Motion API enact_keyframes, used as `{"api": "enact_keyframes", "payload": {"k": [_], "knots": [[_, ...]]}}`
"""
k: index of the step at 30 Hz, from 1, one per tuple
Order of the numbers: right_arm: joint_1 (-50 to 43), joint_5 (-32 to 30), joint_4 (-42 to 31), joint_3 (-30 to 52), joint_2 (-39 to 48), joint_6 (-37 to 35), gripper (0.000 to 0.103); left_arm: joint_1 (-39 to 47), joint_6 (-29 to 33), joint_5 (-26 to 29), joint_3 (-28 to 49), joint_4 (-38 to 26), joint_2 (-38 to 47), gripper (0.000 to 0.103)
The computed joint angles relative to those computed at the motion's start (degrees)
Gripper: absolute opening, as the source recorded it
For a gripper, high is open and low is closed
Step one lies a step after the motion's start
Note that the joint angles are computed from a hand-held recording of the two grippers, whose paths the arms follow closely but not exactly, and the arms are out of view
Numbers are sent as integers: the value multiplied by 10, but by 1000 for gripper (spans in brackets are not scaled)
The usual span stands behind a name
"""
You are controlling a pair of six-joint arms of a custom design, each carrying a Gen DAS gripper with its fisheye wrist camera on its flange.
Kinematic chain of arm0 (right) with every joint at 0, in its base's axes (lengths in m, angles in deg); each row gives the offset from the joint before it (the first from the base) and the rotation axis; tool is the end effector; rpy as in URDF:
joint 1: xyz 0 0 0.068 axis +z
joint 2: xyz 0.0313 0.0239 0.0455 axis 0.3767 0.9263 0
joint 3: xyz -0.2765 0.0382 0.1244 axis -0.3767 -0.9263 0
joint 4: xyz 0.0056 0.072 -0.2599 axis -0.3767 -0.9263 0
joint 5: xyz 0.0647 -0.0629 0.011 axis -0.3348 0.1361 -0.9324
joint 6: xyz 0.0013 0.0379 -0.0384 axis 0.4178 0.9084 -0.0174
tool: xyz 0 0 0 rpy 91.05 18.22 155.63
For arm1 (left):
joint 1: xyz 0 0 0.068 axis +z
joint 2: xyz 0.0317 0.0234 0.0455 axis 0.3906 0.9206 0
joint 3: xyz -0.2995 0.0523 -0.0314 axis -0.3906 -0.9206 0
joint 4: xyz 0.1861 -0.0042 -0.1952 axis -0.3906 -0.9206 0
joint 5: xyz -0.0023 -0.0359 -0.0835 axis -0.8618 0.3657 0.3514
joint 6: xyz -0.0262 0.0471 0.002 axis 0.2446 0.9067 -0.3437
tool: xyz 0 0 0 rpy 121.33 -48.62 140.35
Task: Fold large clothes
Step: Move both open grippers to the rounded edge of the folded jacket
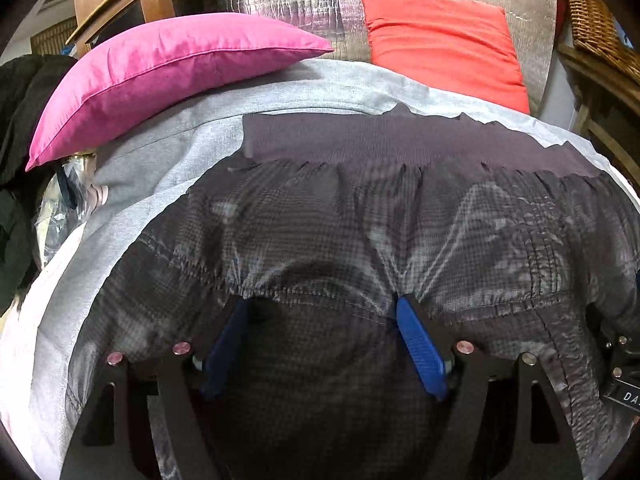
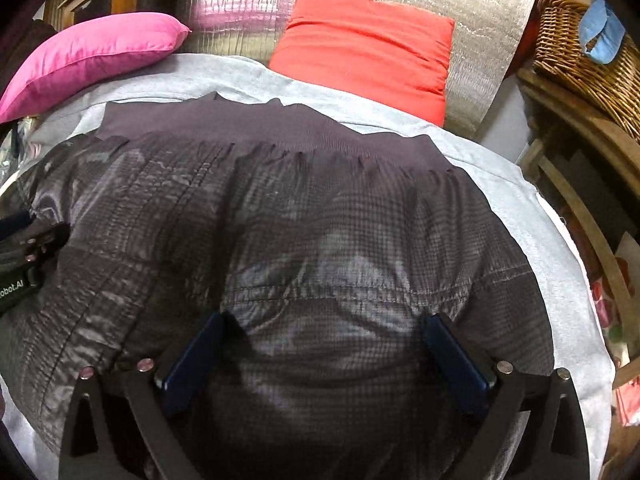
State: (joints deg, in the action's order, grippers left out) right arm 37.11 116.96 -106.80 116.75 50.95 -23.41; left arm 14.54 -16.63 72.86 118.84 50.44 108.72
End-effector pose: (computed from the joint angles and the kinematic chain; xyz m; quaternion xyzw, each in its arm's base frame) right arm 0.2201 0.0407 0.1825 0.1611 0.9263 -0.1486 0.3063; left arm 0.3559 -0.0557 0.1584 0.1992 0.9178 -0.0182 0.3431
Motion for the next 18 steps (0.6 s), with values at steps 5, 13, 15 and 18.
{"api": "enact_keyframes", "payload": {"k": [5, 13, 15, 18], "knots": [[-22, -10, 29, -5, 9, -19, 102, -3, 4, -6, -14, 25, 1, 79], [-29, -37, -9, 13, 7, 2, 102, 9, 4, 17, 28, -60, -6, 79], [-44, -58, -45, 25, -38, 10, 102, 38, 0, 51, 29, -92, -47, 79], [10, -16, -76, 9, -152, 26, 102, 83, 4, 97, -22, -53, -123, 79]]}}
